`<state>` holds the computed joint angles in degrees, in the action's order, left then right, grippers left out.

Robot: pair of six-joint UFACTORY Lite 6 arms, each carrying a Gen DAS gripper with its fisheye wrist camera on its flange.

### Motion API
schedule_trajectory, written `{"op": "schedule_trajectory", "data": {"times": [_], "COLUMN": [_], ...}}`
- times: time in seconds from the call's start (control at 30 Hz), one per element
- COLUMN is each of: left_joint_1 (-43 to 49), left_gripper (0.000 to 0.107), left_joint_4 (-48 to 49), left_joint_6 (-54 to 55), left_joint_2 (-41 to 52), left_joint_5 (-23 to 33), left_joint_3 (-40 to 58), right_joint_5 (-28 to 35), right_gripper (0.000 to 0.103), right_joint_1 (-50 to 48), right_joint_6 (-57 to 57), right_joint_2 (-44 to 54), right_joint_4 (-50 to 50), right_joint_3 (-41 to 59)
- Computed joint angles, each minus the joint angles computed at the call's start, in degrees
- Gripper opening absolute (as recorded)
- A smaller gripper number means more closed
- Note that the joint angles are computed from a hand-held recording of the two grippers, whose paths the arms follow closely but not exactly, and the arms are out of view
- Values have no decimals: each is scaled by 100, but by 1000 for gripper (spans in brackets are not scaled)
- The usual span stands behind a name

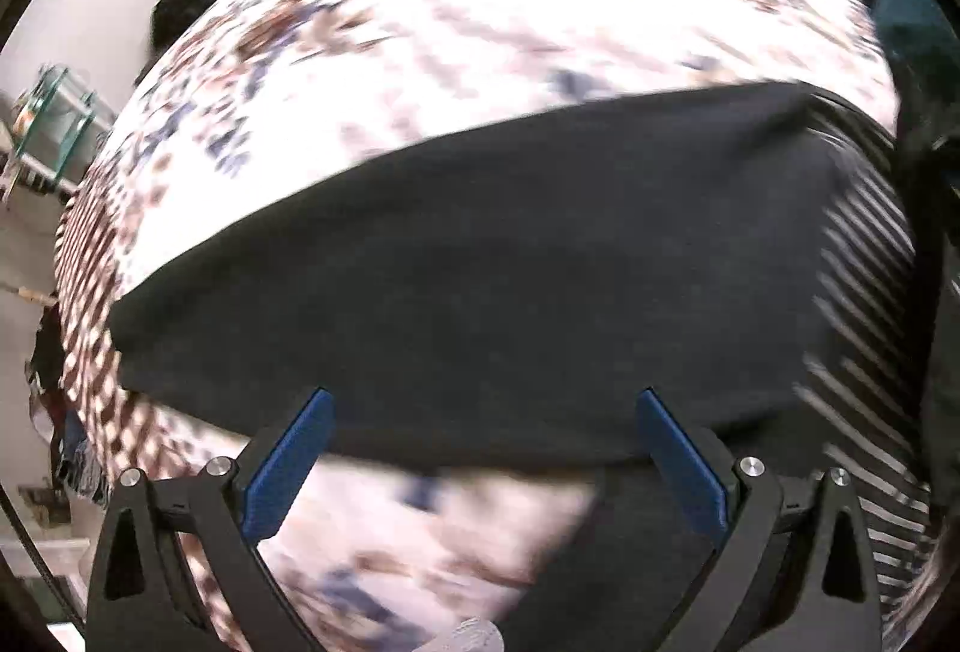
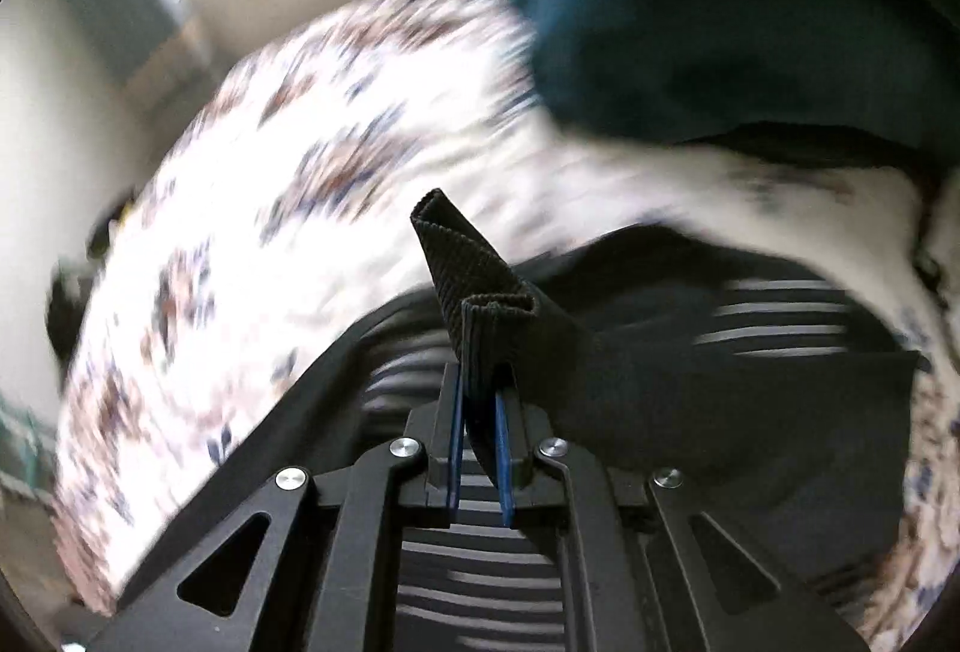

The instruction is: Fold small clothes

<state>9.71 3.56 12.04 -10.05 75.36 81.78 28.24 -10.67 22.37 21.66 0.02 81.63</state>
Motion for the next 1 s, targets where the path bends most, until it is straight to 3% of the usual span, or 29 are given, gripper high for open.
{"op": "schedule_trajectory", "data": {"times": [0.1,0.23,0.33,0.4,0.5,0.53,0.57,0.63,0.77,1.0], "left_joint_1": [363,869,1080,1433,2143,2351,2569,3073,3851,4883], "left_gripper": [103,103,103,103,103,103,103,103,103,103], "left_joint_4": [-22,-100,-122,-282,-551,-608,-668,-821,-1165,-2081], "left_joint_6": [95,347,346,511,823,884,932,924,546,-970], "left_joint_2": [211,604,637,770,898,970,1073,1388,2170,3776], "left_joint_5": [-293,-549,-460,-354,-95,2,124,392,525,497], "left_joint_3": [-156,-108,-135,33,237,308,407,659,1157,2473], "right_joint_5": [305,656,1418,1789,1423,1281,1320,1104,1458,1503], "right_gripper": [10,10,10,14,43,63,71,72,72,72], "right_joint_1": [1162,1947,2118,1919,1370,1194,991,772,12,-961], "right_joint_6": [1492,2420,2156,1209,-102,-444,-560,-323,-52,-8], "right_joint_2": [1489,2761,3617,3841,2876,2367,1769,726,-784,-1775], "right_joint_4": [-1161,-1912,-1846,-858,941,1433,1684,1475,1051,481], "right_joint_3": [1225,2300,3654,4108,3102,2502,1903,731,-942,-2634]}}
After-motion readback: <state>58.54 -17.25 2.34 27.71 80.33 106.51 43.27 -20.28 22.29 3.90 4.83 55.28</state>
